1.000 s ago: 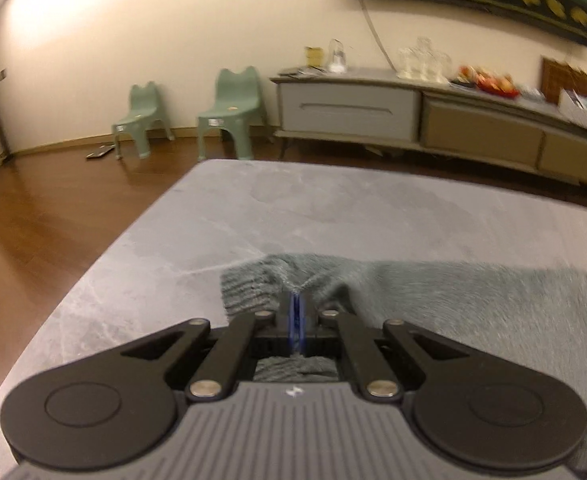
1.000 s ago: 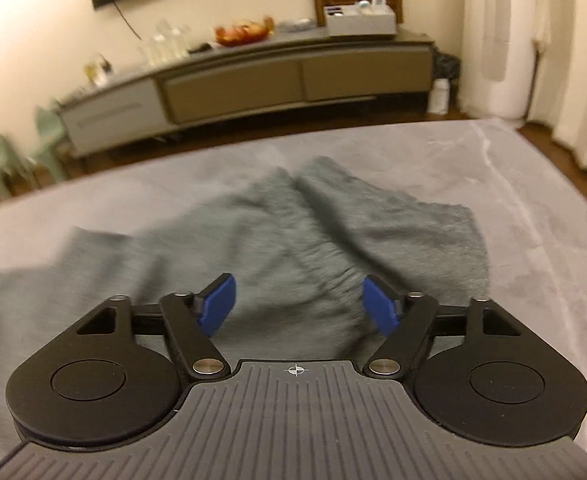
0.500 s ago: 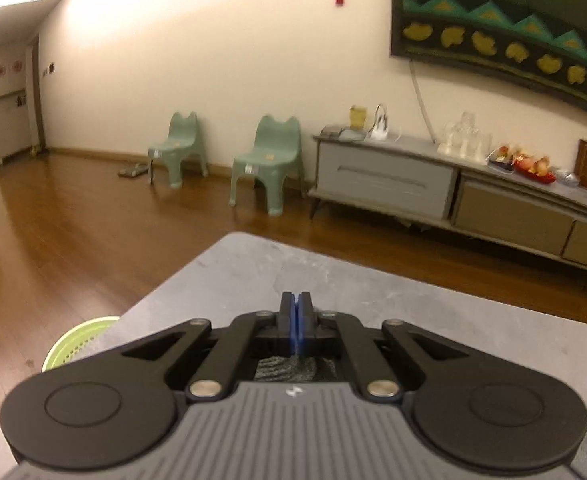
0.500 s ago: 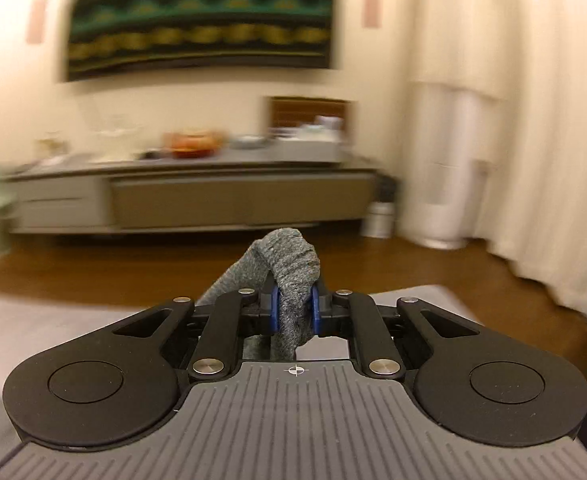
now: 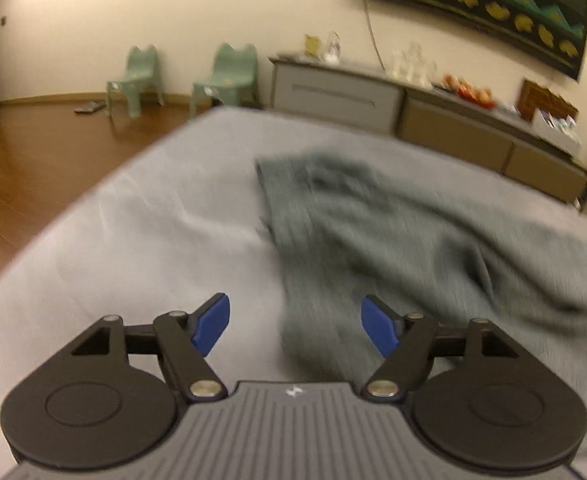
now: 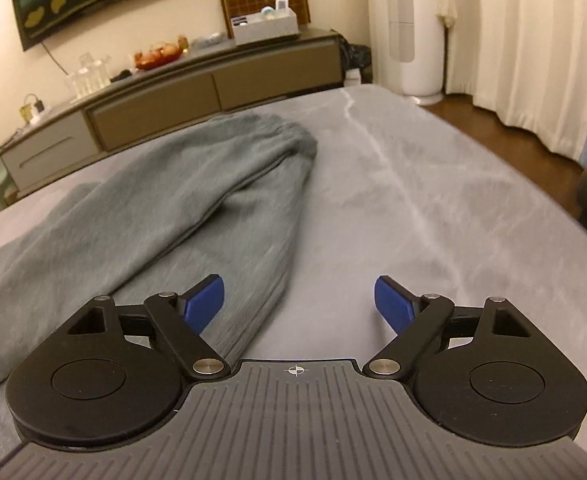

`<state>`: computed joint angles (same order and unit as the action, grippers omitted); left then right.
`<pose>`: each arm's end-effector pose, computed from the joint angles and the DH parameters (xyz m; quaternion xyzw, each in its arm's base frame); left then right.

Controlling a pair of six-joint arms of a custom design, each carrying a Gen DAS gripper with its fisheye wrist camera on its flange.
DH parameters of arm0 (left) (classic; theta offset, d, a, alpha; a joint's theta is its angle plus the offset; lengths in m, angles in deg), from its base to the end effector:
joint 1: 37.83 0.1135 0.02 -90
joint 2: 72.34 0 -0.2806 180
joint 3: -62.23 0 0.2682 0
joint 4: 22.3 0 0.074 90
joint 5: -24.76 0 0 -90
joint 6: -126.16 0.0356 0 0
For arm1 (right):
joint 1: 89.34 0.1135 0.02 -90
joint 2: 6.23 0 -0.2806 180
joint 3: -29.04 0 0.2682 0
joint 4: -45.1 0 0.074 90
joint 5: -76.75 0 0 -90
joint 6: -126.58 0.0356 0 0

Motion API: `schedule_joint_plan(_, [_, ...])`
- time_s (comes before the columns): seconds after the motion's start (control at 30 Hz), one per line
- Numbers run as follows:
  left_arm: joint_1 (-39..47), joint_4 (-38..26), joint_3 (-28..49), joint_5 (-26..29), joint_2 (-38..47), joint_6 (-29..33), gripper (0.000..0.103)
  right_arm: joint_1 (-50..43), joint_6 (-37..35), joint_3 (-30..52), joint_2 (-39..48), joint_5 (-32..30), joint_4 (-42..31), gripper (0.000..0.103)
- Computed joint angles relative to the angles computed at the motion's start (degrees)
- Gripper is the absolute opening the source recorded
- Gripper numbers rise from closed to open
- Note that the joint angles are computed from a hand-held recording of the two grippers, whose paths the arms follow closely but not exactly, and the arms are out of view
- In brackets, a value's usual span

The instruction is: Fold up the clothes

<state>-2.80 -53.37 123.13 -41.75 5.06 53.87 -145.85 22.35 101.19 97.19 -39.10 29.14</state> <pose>0.2439 0.1536 0.2325 -0.0646 0.9134 -0.0127 0.4017 0.2261 -0.3137 0.1694 0.2512 0.8759 -0.0359 0.4104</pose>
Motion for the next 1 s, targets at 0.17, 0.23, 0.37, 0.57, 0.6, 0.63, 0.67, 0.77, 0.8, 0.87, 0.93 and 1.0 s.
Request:
schedule_joint_plan(0.17, [-7.0,9.7,-7.1,-6.9,-0.1,-1.5,0.043,3.8,-4.0,-7.7,-3.7,3.5,9.1,0.025])
schedule_joint_plan(0.23, [-7.5,10.4,-7.4,-6.2,-0.9,-2.3,0.026,4.0,-4.9,-8.6,-5.8,2.3,8.0,0.003])
schedule_joint_plan(0.37, [0.1,2.3,-5.4,3.5,-8.0,-2.5,0.011,-1.6,-2.8,-9.8,-14.7,-4.7,3.9,0.002])
schedule_joint_plan(0.57, [18.0,-11.9,11.5,24.5,-8.7,-5.4,0.009,-16.4,2.0,-3.6,-29.2,-22.0,-4.5,0.0])
schedule_joint_plan(0.6, [20.0,-16.3,13.7,26.0,-7.3,-1.0,0.009,-18.1,2.1,-1.3,-29.7,-23.2,-7.2,0.0])
schedule_joint_plan(0.63, [22.0,-21.1,16.0,27.2,-5.7,4.3,0.009,-19.9,0.3,1.9,-29.3,-25.1,-12.7,0.0])
schedule_joint_plan(0.67, [23.9,-26.1,18.3,28.2,-4.0,9.8,0.009,-22.0,-3.1,4.4,-28.8,-27.2,-18.5,0.0])
schedule_joint_plan(0.77, [28.8,-38.9,22.7,27.7,1.4,25.9,0.01,-28.6,-25.0,5.8,-27.1,-30.2,-37.3,0.0])
schedule_joint_plan(0.8, [30.0,-40.9,21.8,25.8,2.9,30.2,0.011,-30.2,-30.2,4.1,-26.0,-28.6,-39.8,0.0])
schedule_joint_plan(0.87, [31.8,-41.4,19.8,22.4,5.5,33.9,0.013,-33.2,-38.9,0.5,-23.6,-24.5,-42.5,0.009])
schedule_joint_plan(0.93, [32.6,-39.2,18.1,20.8,7.3,32.2,0.016,-34.5,-39.6,-2.2,-21.1,-20.4,-39.8,0.02])
schedule_joint_plan(1.0, [33.1,-37.6,16.7,21.3,7.1,30.4,0.025,-34.5,-36.6,-3.3,-19.6,-18.6,-36.7,0.046])
